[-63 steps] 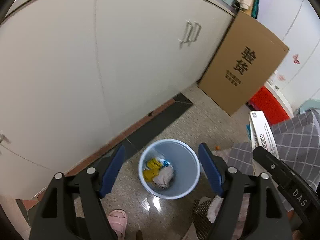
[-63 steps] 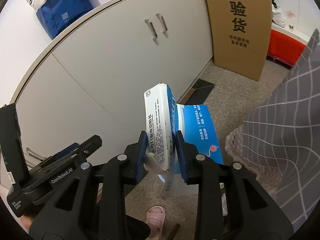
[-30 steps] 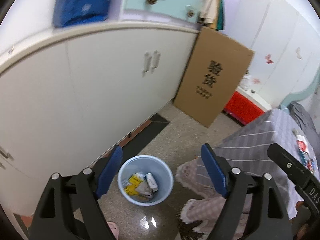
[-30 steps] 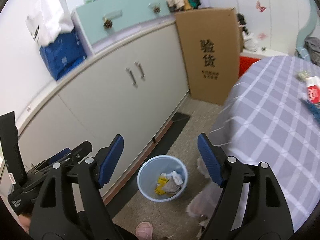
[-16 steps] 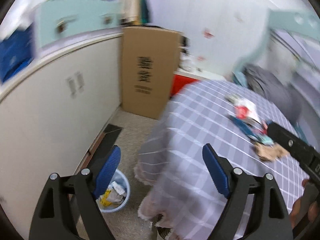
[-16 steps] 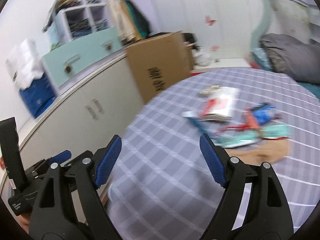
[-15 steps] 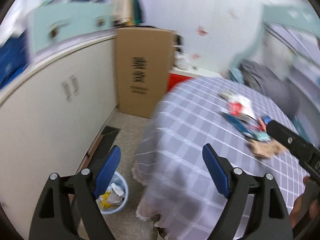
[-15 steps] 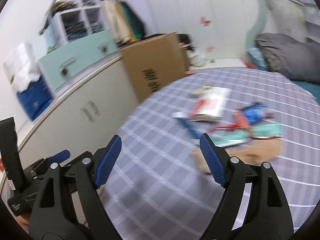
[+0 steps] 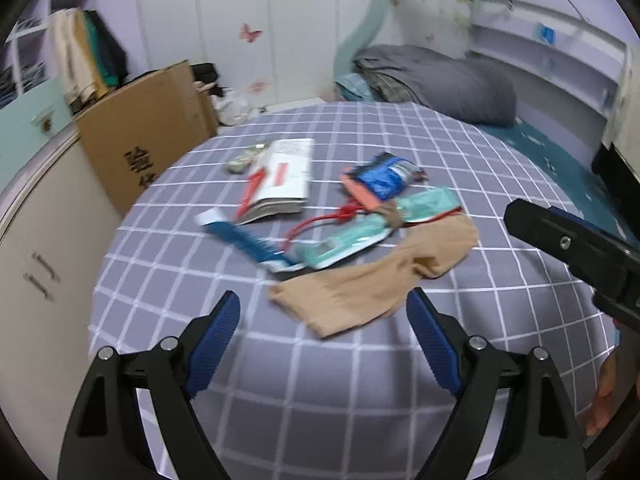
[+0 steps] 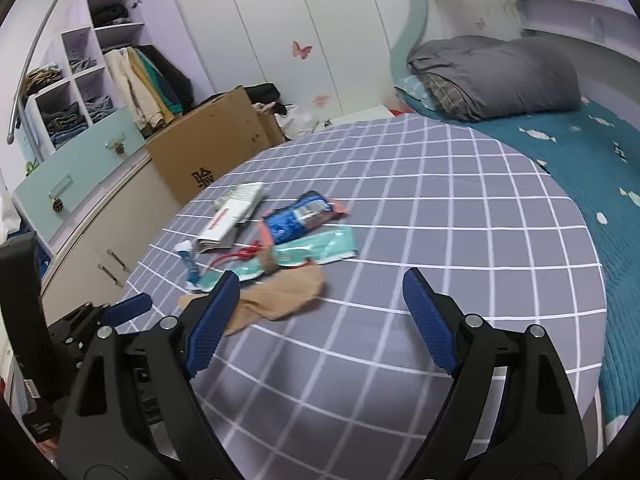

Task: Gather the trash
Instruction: 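Move the left tool back to the table and grasp the beige stocking, then grasp the green toothpaste tube with the right tool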

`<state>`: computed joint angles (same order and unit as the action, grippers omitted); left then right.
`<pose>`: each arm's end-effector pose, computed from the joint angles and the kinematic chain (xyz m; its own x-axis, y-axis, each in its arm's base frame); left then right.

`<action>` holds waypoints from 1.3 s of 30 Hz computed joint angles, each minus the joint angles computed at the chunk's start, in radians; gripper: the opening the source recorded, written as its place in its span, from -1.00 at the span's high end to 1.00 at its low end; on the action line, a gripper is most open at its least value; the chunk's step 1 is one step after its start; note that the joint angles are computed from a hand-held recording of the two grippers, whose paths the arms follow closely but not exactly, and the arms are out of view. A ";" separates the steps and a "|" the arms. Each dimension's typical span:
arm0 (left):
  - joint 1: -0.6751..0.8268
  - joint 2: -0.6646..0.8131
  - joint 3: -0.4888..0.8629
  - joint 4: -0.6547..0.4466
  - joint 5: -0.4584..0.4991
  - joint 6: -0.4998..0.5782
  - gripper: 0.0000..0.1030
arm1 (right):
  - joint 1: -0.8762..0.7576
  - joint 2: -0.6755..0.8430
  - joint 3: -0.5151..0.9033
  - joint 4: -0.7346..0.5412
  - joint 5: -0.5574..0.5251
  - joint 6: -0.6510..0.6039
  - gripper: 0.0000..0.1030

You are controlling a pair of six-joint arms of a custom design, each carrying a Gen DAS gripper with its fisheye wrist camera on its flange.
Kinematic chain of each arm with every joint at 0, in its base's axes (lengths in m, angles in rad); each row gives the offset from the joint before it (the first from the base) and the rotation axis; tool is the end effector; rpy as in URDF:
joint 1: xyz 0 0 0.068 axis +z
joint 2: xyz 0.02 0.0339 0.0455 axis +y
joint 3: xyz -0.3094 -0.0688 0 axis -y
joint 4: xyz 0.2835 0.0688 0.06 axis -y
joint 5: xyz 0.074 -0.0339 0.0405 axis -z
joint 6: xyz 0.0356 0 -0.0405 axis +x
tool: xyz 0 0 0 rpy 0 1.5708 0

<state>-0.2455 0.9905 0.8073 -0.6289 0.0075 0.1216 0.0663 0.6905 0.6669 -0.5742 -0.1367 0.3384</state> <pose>0.2089 -0.0526 0.3001 -0.6687 0.2926 -0.6836 0.3316 0.9402 0.0780 0.1560 0.0152 0.3024 -0.5888 0.2905 -0.7542 0.0185 0.9378 0.3468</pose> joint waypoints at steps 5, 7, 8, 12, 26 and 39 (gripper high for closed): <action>-0.058 0.076 0.023 -0.012 -0.007 -0.006 -0.61 | -0.087 0.005 -0.005 -0.007 -0.094 -0.020 -0.60; -0.085 0.077 0.023 0.001 -0.021 -0.014 -0.48 | -0.095 0.012 -0.003 -0.007 -0.107 -0.024 -0.60; -0.097 0.079 0.025 0.004 -0.023 -0.017 -0.42 | -0.100 0.014 -0.001 -0.009 -0.113 -0.028 -0.60; -0.117 0.127 0.056 -0.013 0.000 -0.013 0.50 | -0.097 0.017 0.002 -0.008 -0.109 -0.029 -0.60; 0.340 -0.107 0.099 -0.006 0.281 -0.055 0.95 | 0.033 0.095 0.052 0.003 0.003 0.007 -0.64; 0.710 -0.073 0.108 -0.012 0.425 0.056 0.94 | 0.337 0.494 0.253 -0.032 0.405 0.227 -0.79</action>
